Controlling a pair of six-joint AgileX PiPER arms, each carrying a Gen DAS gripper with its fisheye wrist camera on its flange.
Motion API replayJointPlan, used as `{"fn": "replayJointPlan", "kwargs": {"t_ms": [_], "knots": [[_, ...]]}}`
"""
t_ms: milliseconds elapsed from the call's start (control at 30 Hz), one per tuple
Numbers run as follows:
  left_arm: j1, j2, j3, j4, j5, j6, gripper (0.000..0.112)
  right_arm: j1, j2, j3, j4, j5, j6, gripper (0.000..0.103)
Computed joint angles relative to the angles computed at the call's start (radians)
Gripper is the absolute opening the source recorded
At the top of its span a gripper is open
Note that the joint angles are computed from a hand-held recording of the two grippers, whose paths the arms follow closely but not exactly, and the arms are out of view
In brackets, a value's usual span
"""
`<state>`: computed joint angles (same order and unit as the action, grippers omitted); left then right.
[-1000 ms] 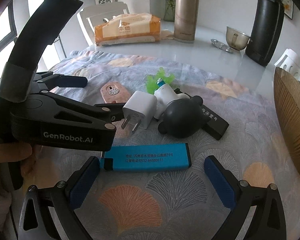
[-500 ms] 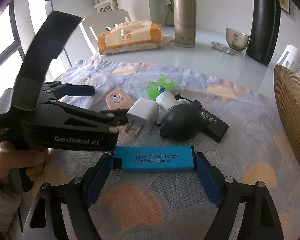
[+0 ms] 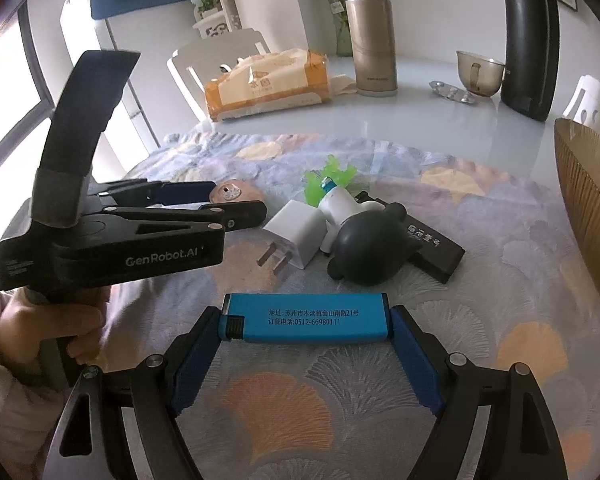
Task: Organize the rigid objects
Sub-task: 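Carry the pink case with left tool while right tool carries the USB stick to the bowl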
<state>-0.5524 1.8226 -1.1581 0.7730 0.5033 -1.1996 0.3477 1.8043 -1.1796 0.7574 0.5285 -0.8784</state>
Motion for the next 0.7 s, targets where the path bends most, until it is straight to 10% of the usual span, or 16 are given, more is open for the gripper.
{"fn": "replayJointPlan", "kwargs": {"t_ms": [700], "knots": [[0.011,-0.039,0.060,0.104,-0.013,-0.165,0.057,-0.084,-0.058,0.076,0.400,0.032,-0.432,0.083]]}}
